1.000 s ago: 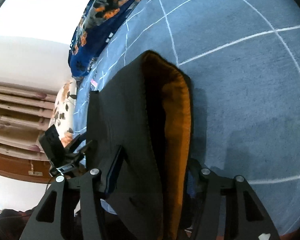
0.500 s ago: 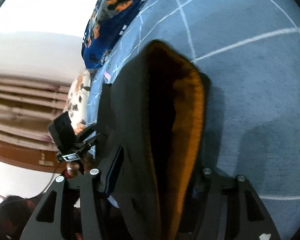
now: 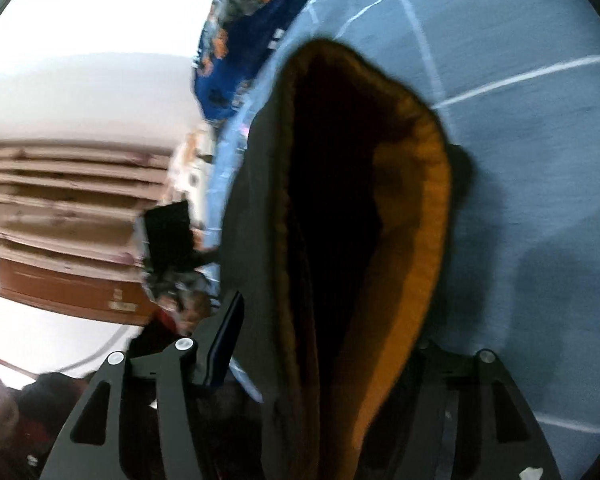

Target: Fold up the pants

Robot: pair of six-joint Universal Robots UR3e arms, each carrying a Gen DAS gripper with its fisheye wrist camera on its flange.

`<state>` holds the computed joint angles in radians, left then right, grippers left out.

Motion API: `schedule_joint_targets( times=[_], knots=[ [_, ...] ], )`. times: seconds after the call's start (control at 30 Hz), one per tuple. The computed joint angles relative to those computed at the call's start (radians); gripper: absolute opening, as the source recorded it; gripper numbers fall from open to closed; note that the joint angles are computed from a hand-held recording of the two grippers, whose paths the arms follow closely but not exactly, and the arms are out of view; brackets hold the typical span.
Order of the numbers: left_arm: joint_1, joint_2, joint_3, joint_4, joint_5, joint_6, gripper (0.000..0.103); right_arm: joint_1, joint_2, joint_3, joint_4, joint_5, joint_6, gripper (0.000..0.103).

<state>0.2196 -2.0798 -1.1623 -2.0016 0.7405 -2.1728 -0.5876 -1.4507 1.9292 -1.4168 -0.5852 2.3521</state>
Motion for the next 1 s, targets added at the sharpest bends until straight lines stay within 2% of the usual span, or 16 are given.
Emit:
schedule_joint_targets(
  times=[0.07,0.1,0.13,0.17,0.23,0.27,0.3,0.4,0.47,0.6,0.67,0.83,0.87,1.0],
  knots=[
    [-0.006,0.020,-0.026,0.039,0.008,-0.016,0.081,0.028,-0.014,0.021,-0.081,0.001,0.052,0.053],
    [-0.008,0.048,-0.063,0.091,0.023,-0.037,0.075,0.041,-0.017,0.020,-0.127,-0.023,0.106,0.049],
    [-0.013,0.058,-0.075,0.124,0.031,-0.060,0.070,0.045,-0.020,0.021,-0.156,-0.047,0.143,0.042],
    [-0.018,0.073,-0.099,0.171,0.040,-0.092,0.063,0.044,-0.020,0.019,-0.170,-0.068,0.159,0.036],
    [-0.012,0.093,-0.141,0.243,0.056,-0.141,0.046,0.025,-0.010,0.017,-0.145,-0.066,0.152,0.035],
    [-0.011,0.105,-0.169,0.290,0.067,-0.167,0.033,0.025,-0.010,0.018,-0.148,-0.066,0.159,0.035],
    [-0.009,0.117,-0.195,0.321,0.066,-0.186,0.030,0.035,-0.022,0.028,-0.184,-0.072,0.188,0.035],
    [-0.021,0.188,-0.291,0.446,0.087,-0.253,0.027,0.051,-0.072,0.088,-0.288,-0.074,0.240,0.033],
    [-0.017,0.223,-0.333,0.478,0.076,-0.267,0.022,0.044,-0.106,0.131,-0.327,-0.063,0.283,0.029],
    [0.028,0.275,-0.380,0.456,0.038,-0.259,0.017,0.014,-0.249,0.218,-0.300,0.004,0.292,0.026],
    [0.068,0.302,-0.392,0.403,0.003,-0.231,0.014,0.013,-0.300,0.236,-0.277,0.029,0.301,0.026],
    [0.160,0.438,-0.467,0.379,-0.018,-0.206,0.014,0.035,-0.419,0.306,-0.278,0.128,0.367,0.026],
    [0.182,0.464,-0.479,0.371,-0.024,-0.204,0.014,0.047,-0.433,0.328,-0.308,0.151,0.392,0.026],
    [0.263,0.575,-0.535,0.385,-0.030,-0.208,0.014,0.128,-0.405,0.421,-0.636,0.225,0.617,0.026]
  ],
)
